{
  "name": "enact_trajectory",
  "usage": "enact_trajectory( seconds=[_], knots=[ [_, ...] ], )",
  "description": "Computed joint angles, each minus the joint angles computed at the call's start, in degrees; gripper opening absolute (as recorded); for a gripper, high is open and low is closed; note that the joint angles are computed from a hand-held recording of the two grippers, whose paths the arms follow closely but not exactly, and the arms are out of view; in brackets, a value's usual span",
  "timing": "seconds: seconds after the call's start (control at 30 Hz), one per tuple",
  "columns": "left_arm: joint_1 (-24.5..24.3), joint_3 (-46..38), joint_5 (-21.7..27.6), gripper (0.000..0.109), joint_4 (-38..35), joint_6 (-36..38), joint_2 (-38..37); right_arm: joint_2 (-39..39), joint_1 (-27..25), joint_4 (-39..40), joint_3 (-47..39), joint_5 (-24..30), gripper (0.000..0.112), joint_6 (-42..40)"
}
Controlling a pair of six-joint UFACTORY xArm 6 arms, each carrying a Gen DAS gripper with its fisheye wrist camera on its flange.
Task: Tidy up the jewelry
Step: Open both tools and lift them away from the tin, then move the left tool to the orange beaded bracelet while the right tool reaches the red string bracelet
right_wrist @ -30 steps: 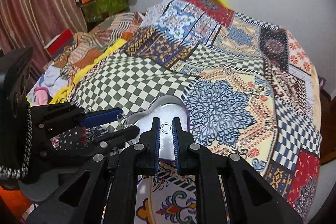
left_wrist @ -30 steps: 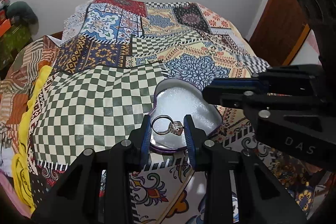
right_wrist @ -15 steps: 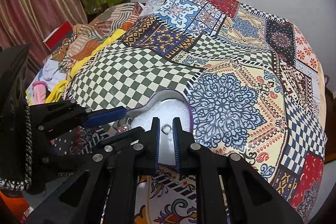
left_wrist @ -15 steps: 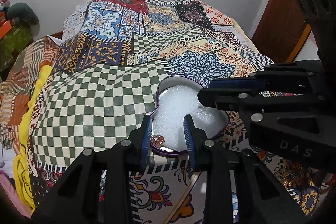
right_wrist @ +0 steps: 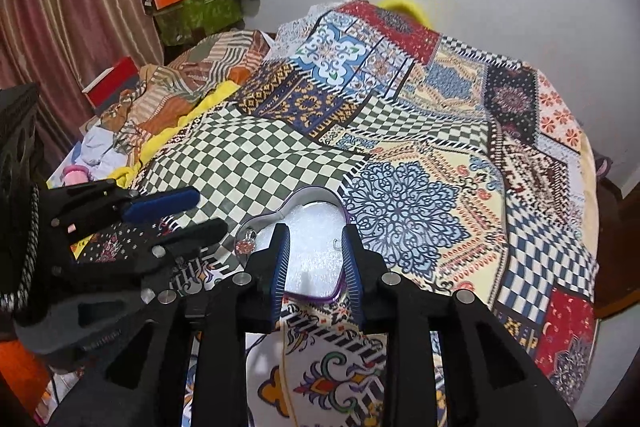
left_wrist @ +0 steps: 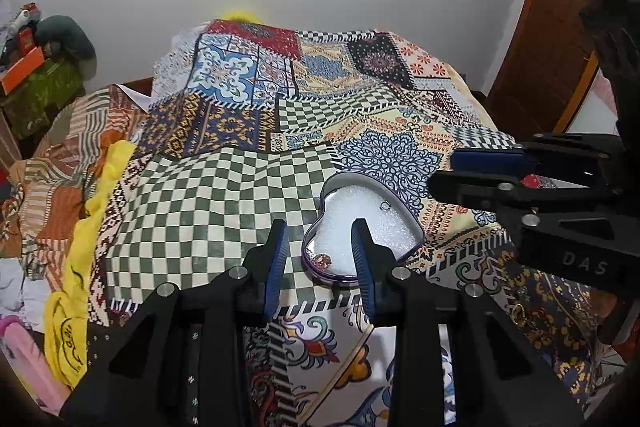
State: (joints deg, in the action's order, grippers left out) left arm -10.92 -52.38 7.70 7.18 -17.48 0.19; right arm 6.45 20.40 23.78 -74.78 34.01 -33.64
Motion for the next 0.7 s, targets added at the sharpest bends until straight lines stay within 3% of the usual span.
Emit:
enact_trajectory(
  seconds=[0.2, 0.33, 0.7],
  knots=[
    [-0.26, 3.34, 0.18, 0.036, 5.26, -4.76, -4.46, -5.81, -0.46, 1.91, 6.14, -4.04, 0.042, -1.22],
    [-1.08, 5.64, 0.53, 0.038, 7.2, -6.51, -7.14, -9.46, -1.28, 3.14, 10.13, -5.5, 0.042, -1.86],
    [-5.12, 11.95, 1.37, 0.038, 3.08, -5.02, -12.83, -19.2, -5.0, 6.19, 21.1, -8.43, 0.042, -1.7]
  ],
)
